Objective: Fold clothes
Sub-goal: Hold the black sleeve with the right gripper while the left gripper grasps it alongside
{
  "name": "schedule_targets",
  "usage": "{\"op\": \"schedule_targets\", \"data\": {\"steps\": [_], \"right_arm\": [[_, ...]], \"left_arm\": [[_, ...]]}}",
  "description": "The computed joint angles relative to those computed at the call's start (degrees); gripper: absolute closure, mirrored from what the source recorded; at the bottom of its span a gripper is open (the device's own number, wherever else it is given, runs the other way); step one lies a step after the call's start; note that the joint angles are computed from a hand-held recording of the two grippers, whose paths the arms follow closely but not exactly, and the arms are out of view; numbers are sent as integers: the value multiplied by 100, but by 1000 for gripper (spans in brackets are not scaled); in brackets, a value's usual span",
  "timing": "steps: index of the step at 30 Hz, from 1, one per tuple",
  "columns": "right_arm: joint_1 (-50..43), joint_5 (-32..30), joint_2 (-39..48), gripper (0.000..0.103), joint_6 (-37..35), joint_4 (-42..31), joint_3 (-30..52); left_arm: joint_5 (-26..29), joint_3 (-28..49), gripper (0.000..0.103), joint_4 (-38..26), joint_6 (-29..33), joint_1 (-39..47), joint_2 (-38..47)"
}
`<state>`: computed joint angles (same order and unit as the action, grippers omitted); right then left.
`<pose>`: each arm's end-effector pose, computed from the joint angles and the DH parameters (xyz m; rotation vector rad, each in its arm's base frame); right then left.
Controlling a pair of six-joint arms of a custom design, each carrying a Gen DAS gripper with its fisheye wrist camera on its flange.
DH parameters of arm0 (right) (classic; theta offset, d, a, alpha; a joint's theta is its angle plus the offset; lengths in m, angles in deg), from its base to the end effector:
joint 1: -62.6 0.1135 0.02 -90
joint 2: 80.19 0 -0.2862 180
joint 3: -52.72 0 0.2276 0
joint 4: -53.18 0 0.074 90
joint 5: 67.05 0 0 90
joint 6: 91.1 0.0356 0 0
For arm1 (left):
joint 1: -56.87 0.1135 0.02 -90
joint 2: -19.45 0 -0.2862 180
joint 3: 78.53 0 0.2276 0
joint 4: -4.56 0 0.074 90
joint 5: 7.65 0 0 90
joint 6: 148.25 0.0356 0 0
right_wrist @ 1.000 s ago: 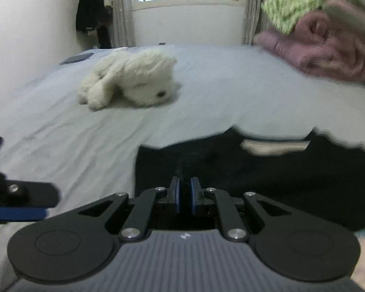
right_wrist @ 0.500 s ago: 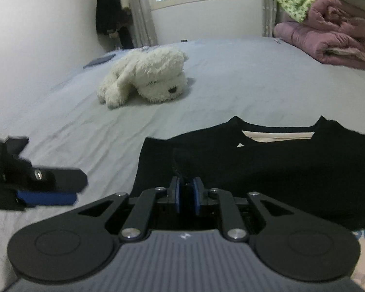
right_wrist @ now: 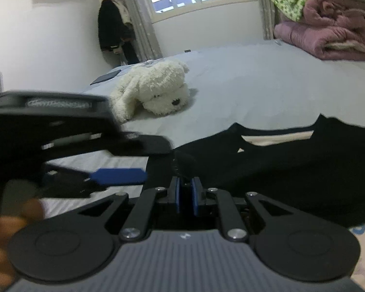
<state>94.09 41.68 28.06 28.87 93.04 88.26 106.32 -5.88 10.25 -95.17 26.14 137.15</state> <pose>0.2343 0.1301 0.1096 0.1619 2.1175 0.2888 0.3332 -0.2149 0.1383 0.1119 2.4257 -1.0624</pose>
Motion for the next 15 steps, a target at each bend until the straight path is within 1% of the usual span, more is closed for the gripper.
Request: {"op": "schedule_targets", "data": {"steps": [1,3,6,8,9,10,12,15], "right_arm": [[4,17,-9,89,-33,27,-16],[-4,-4,-18,89,-81,161,-94],[-53,-111,-5,90,-55,356,-201],[-116,-182,1,90,122,516,-282],[-141,-203,-4,91,217,628,-337],[-149,-203,-20,91,292,714,-379],[-98,-148,-111,91,404,712,-370],[20,-102,-304,91,556,506,-223]], "left_arm": [[-20,161,49,-137,84,-56,83],[-57,495,49,-420,254,-162,253],[-168,833,52,-619,533,-258,441],[-189,920,68,-606,749,-264,489],[-193,924,83,-584,857,-244,479],[-175,890,92,-525,950,-211,447],[-90,738,97,-326,1095,-118,335],[-29,534,98,-138,1240,42,169]]}}
